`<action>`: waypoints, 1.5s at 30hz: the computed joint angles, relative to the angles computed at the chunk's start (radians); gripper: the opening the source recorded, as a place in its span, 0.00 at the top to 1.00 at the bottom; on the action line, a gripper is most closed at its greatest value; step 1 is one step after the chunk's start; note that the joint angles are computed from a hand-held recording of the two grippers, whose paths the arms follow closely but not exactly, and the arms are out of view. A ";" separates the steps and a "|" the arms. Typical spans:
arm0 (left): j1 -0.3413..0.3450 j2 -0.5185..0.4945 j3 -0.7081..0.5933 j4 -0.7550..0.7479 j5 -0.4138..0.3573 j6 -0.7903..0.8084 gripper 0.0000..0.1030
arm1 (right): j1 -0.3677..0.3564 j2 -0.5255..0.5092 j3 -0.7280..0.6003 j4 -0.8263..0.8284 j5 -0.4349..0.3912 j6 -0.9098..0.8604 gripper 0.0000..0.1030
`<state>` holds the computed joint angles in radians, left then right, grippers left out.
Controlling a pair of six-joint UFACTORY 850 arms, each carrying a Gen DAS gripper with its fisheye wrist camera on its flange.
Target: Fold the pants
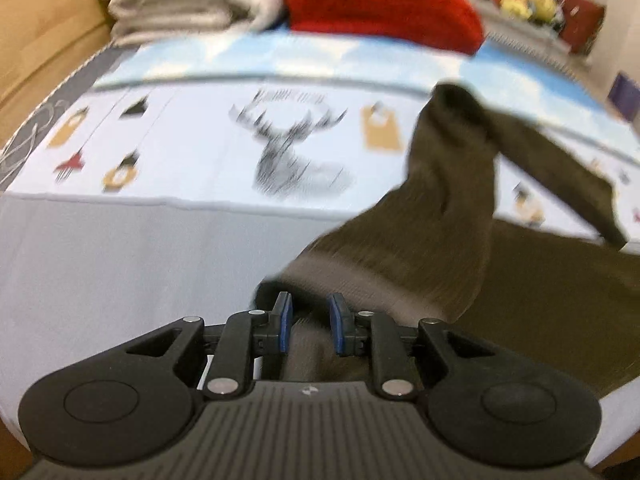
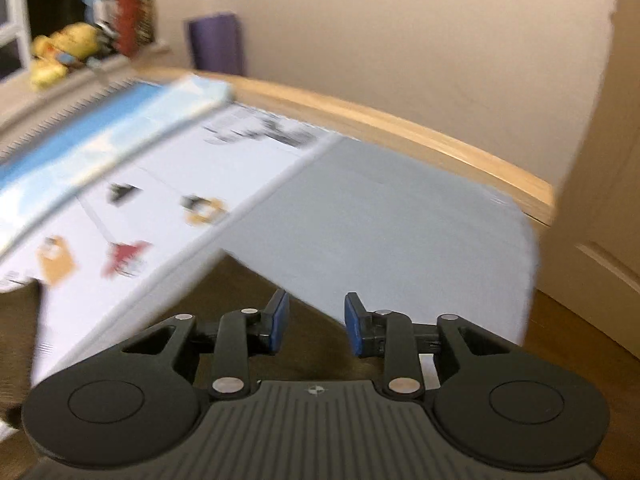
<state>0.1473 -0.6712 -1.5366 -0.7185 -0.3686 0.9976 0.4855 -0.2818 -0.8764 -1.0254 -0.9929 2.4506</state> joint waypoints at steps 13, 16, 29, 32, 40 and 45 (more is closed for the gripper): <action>-0.202 -0.084 -0.074 0.342 -0.011 -0.109 0.50 | -0.033 -0.158 -0.236 -0.514 0.539 0.017 0.56; -0.241 -0.143 -0.134 0.596 -0.036 -0.325 0.47 | -0.054 -0.241 -0.336 -0.397 0.649 -0.143 0.53; -0.243 -0.272 -0.291 1.000 -0.088 -0.620 0.85 | -0.011 -0.641 -0.811 0.127 0.397 -1.227 0.52; -0.227 -0.306 -0.369 1.169 -0.070 -0.904 0.88 | -0.022 -0.647 -0.814 0.151 0.440 -1.271 0.83; -0.172 -0.443 -0.641 1.438 -0.144 -1.499 0.87 | -0.036 -0.472 -0.619 -0.204 0.352 -0.724 0.91; -0.161 -0.412 -0.595 1.370 -0.090 -1.440 0.87 | -0.021 -0.273 -0.398 -0.316 0.129 -0.518 0.91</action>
